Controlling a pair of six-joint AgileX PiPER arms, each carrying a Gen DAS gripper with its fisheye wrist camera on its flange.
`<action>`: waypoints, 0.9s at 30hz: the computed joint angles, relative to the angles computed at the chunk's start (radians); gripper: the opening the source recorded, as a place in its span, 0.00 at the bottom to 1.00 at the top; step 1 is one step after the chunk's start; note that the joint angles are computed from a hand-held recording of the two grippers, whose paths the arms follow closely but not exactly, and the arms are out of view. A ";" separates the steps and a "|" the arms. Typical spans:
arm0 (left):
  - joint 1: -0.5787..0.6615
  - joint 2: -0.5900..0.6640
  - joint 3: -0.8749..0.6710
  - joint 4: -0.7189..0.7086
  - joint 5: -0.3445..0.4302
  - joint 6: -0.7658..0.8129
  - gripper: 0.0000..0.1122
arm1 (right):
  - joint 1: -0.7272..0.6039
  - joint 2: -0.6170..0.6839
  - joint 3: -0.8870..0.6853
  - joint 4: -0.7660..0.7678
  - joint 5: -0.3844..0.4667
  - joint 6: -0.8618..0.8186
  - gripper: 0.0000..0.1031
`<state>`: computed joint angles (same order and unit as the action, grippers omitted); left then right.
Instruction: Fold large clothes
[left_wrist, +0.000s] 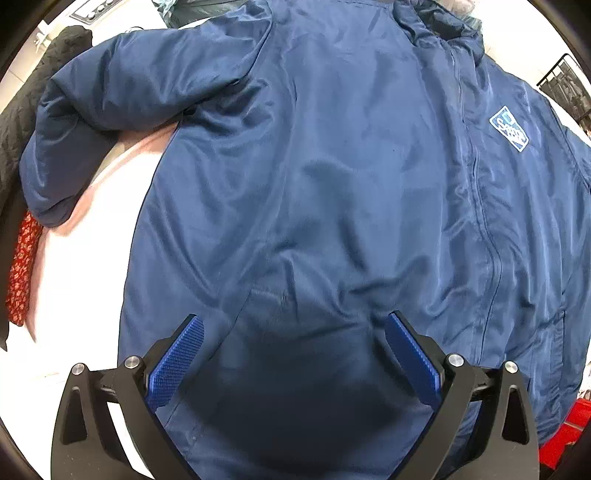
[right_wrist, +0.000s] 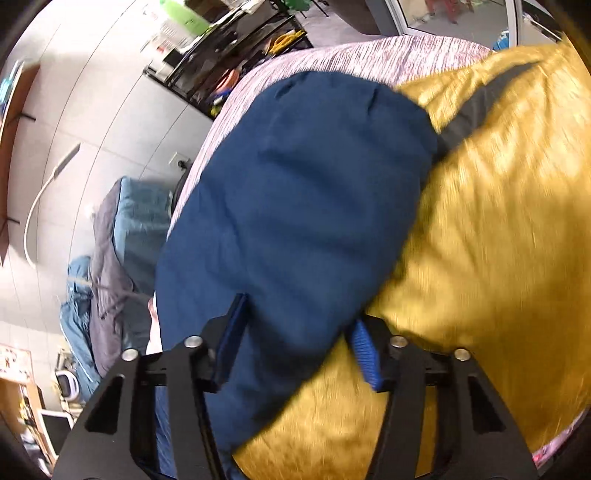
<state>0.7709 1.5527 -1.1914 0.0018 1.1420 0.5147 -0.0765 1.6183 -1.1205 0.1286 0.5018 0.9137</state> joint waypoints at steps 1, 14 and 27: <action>0.003 -0.003 -0.001 0.007 0.003 -0.002 0.86 | -0.019 0.019 -0.018 0.040 0.001 -0.045 0.49; -0.026 -0.083 0.029 0.000 0.037 -0.013 0.86 | -0.076 -0.003 -0.101 0.039 0.100 -0.090 0.12; 0.038 -0.077 -0.005 -0.108 0.032 0.037 0.86 | 0.442 0.296 -0.923 -0.326 0.513 -0.127 0.11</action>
<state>0.8092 1.4755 -1.1967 -0.1063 1.1745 0.5517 0.3651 1.9145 -2.0430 -0.1978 1.0150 0.7864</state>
